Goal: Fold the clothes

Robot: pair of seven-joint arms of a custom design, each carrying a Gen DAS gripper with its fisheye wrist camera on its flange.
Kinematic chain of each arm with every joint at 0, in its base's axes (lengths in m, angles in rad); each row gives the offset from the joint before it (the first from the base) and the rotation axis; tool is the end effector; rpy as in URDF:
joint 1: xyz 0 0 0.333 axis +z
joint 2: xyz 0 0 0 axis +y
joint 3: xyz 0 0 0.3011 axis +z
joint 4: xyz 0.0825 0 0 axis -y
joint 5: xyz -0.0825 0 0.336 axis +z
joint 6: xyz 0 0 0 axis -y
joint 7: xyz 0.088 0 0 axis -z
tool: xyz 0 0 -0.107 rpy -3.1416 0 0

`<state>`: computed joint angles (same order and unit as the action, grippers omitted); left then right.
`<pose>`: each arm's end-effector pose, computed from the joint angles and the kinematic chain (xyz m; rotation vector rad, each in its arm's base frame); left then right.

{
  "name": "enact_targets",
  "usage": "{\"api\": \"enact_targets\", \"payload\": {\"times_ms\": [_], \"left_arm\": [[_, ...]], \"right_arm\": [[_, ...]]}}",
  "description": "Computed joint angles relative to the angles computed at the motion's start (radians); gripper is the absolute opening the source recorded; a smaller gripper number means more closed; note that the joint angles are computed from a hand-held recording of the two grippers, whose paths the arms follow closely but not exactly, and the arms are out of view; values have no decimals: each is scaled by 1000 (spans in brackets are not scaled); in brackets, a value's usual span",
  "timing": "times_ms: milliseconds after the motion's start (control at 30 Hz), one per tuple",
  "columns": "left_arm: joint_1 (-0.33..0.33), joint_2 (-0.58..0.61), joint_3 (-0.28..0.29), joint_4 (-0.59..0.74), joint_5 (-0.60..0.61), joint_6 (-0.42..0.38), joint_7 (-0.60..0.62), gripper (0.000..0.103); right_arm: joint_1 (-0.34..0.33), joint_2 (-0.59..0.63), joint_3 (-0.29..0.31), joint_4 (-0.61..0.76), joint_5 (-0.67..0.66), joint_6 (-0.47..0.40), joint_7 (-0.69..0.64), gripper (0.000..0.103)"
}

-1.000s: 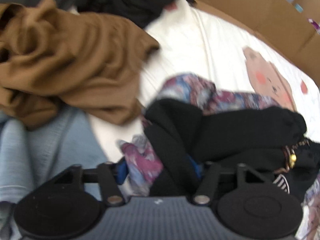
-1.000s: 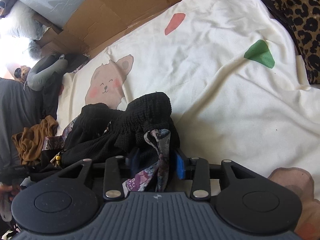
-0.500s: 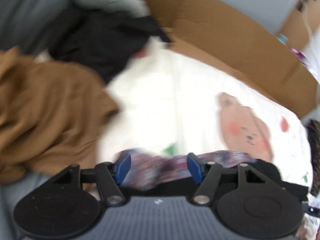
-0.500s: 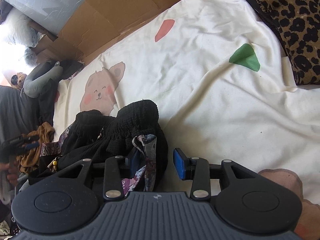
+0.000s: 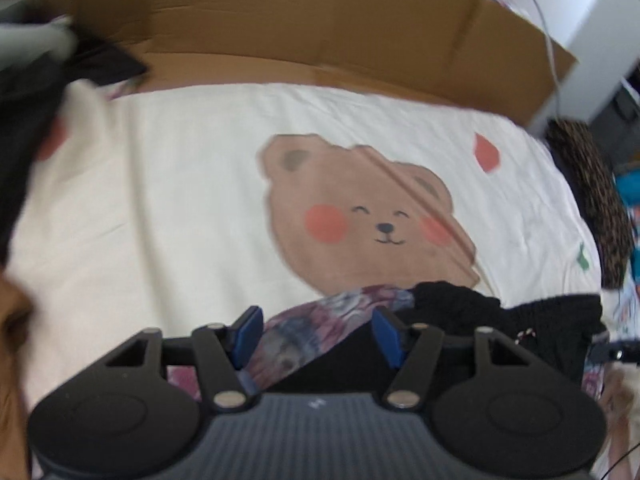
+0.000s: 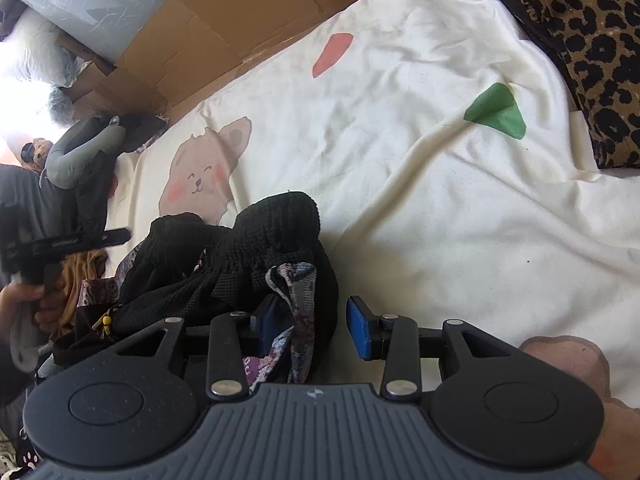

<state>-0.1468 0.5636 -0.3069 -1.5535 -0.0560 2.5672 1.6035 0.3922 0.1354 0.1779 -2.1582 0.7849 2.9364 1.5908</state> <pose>0.6331 -0.2621 0.3950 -1.6763 2.4283 -0.7522 0.4898 0.2566 0.4129 -1.5511 1.8614 0.1108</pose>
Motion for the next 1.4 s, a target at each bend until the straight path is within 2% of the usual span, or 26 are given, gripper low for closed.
{"api": "enact_targets", "payload": {"times_ms": [167,267,400,500,567,800,867,933,1000,1033,1067,1133,1233,1400], "left_arm": [[-37,92,5,114,46,-45,38,63],[-47,105,10,101,77,-14,71,63],[-30,106,-15,68,61,-24,114,63],[-35,93,-17,24,86,0,175,71],[-65,95,9,28,130,9,178,81],[-68,136,2,91,126,-6,180,81],[-59,125,-7,75,117,-7,193,71],[-54,118,-13,75,107,-28,206,62],[-54,119,-12,93,93,-60,200,49],[-55,119,-12,102,86,-76,197,39],[-56,117,-8,105,77,-86,181,26],[-59,100,1,95,63,-100,141,12],[-80,48,32,40,80,-85,55,9],[-102,-42,71,-40,125,-57,-115,8]], "right_arm": [[8,10,-8,3,-60,-8,45,42],[5,11,-3,6,-58,-7,37,42],[4,22,-6,17,-72,-1,48,42],[5,36,-9,32,-97,0,64,42],[5,43,-9,42,-114,-4,67,42],[2,65,-8,70,-156,-17,81,42],[-3,68,-4,74,-154,-21,70,42],[-6,68,-2,77,-148,-30,66,36],[-18,68,13,79,-107,-34,37,18],[-12,68,8,79,-117,-36,44,16],[-3,68,-2,79,-140,-37,58,9],[6,69,-16,86,-184,-44,81,6],[-5,68,-13,99,-169,-41,83,5],[6,65,-30,115,-225,-13,127,5]]}}
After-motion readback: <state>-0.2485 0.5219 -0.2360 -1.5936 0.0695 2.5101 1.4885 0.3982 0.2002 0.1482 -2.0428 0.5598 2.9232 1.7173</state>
